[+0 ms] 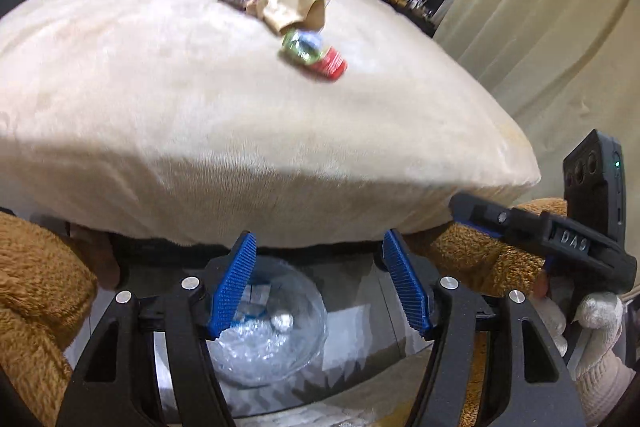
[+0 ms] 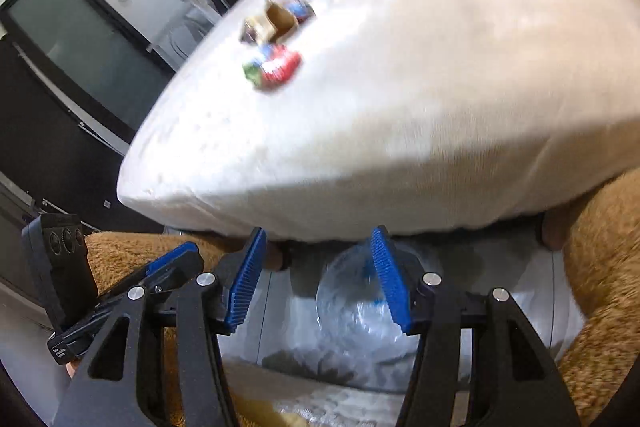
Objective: Collect trash
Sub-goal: 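Move the right tool to the green-and-red snack wrapper and grasp it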
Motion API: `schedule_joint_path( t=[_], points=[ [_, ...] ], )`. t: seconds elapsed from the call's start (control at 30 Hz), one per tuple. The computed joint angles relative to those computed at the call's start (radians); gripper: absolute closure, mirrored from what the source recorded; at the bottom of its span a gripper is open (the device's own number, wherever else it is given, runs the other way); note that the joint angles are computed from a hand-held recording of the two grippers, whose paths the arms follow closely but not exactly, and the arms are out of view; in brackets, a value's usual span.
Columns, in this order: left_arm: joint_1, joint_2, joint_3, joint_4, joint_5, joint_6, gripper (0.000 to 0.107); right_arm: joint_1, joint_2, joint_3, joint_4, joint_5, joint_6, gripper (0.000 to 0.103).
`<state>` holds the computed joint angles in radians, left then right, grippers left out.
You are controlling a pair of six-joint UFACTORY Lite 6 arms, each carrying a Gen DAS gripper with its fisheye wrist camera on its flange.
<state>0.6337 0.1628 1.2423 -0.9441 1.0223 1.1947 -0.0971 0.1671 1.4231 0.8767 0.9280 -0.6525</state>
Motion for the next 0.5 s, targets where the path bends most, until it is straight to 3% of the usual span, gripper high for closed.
schedule_joint_path(
  t=[0.3, 0.5],
  points=[
    [0.08, -0.06, -0.013, -0.108, 0.062, 0.123, 0.042, 0.003, -0.099, -0.029, 0.036, -0.055, -0.13, 0.042],
    [0.109, -0.042, 0.023, -0.144, 0.076, 0.12, 0.042, 0.08, -0.041, 0.075, -0.019, -0.109, -0.176, 0.033]
  ],
)
